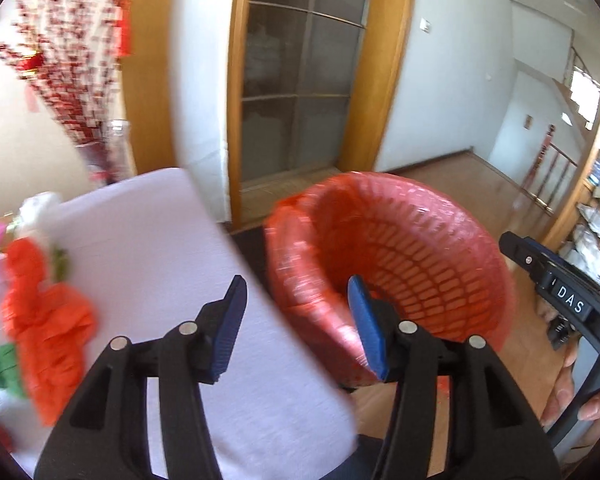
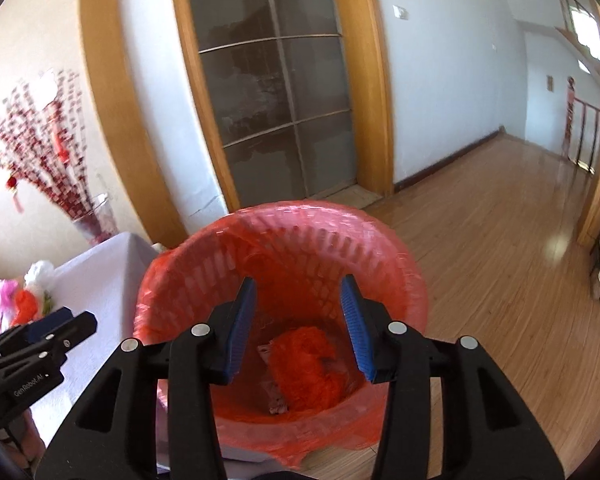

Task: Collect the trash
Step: 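Grasp the orange bag with the right tool while the left tool grasps the green bag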

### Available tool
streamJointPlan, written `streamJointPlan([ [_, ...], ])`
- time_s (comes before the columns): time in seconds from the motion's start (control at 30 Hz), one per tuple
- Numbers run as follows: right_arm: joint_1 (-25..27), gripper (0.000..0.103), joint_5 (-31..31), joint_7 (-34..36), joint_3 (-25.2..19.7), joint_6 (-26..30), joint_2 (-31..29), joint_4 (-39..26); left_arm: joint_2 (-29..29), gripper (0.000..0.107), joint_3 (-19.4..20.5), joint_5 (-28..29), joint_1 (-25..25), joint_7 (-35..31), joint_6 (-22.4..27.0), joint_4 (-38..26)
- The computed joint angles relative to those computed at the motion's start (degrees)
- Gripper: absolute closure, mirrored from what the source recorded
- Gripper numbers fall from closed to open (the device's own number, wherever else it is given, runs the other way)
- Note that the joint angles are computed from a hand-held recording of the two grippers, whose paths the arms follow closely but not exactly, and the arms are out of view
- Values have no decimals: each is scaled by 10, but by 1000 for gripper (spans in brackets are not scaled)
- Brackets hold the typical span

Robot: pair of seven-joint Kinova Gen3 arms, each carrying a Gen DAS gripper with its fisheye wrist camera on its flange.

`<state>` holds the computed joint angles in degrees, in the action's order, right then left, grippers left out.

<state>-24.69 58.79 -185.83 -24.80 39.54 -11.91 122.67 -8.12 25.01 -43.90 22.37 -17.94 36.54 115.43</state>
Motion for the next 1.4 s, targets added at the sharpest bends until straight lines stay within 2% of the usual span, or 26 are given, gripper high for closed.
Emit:
streamJointPlan([
  [0.13, -17, 58, -4, 9, -12, -9, 7, -11, -51, 55, 17, -6, -14, 26, 53, 22],
  [0.37, -66, 58, -24, 49, -23, -41, 45, -49, -177, 53, 24, 36, -68, 5, 121, 58],
  [0.5, -112, 59, -22, 75, -19, -60, 87, -84, -249, 52, 3, 63, -92, -31, 165, 70],
  [0.7, -177, 67, -69, 170, 0, -95, 170, -165, -333, 52, -50, 85, -134, -94, 207, 81],
  [0.8, -204, 68, -85, 201, 9, -95, 206, -205, -359, 52, -80, 96, -152, -124, 214, 86],
  [1.03, -257, 68, -128, 277, 33, -66, 273, -282, -378, 52, -138, 132, -183, -183, 187, 104],
  [1.33, -301, 68, -186, 337, 78, -57, 305, -308, -397, 52, -156, 183, -229, -245, 157, 123],
  [1.37, -308, 71, -189, 342, 85, -53, 307, -311, -398, 52, -158, 190, -234, -251, 153, 124],
  [1.4, -313, 80, -195, 349, 91, -49, 311, -314, -398, 52, -159, 196, -238, -258, 151, 124],
])
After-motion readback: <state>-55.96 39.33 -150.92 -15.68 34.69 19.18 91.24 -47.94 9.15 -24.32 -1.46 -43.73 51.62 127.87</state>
